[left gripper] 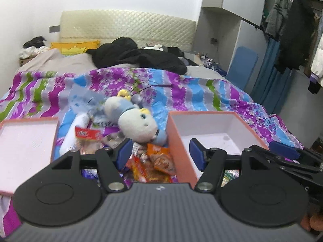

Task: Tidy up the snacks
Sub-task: 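Move both tools back toward the snack pile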

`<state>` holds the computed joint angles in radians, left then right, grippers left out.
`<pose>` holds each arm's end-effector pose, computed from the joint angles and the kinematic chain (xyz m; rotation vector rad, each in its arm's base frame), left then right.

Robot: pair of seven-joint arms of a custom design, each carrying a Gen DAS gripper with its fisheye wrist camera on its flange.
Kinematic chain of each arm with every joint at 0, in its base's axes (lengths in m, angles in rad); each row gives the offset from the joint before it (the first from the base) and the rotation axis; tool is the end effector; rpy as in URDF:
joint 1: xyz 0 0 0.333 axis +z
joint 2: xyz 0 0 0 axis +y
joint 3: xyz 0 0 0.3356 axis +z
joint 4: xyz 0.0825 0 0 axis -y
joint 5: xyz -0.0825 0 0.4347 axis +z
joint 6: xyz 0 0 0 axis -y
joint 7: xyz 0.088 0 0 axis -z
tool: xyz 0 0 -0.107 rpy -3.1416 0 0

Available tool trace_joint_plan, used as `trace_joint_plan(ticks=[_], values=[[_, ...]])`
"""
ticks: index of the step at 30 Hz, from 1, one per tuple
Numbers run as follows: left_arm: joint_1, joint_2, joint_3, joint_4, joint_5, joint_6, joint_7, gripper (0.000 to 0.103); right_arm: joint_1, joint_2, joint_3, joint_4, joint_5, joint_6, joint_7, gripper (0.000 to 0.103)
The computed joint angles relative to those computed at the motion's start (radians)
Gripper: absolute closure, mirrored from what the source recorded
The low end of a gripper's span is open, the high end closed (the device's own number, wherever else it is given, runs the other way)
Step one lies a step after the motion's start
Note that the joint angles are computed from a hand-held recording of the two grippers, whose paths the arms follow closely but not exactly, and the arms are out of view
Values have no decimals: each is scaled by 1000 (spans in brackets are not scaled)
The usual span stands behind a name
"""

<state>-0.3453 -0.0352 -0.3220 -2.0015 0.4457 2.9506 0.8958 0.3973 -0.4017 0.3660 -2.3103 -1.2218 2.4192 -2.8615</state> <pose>0.4829 -0.4202 0.5866 -1.3654 2.0418 -1.2319 0.3662 0.3667 0.5466 -1.2663 1.6722 -0.9455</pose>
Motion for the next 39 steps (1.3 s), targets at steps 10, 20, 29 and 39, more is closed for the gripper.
trace_joint_plan(ticks=[10, 20, 29, 39], values=[[86, -133, -49, -203, -53, 56, -28, 35, 63, 76, 34, 24, -18, -52, 74, 39], [183, -295, -133, -390, -123, 29, 9, 35, 154, 111, 34, 19, 1, -91, 126, 39], [118, -324, -84, -468, -367, 41, 126, 35, 209, 179, 26, 43, 37, -106, 81, 39], [140, -209, -69, -400, -397, 31, 178, 35, 231, 285, -20, 121, 9, -144, 14, 39]])
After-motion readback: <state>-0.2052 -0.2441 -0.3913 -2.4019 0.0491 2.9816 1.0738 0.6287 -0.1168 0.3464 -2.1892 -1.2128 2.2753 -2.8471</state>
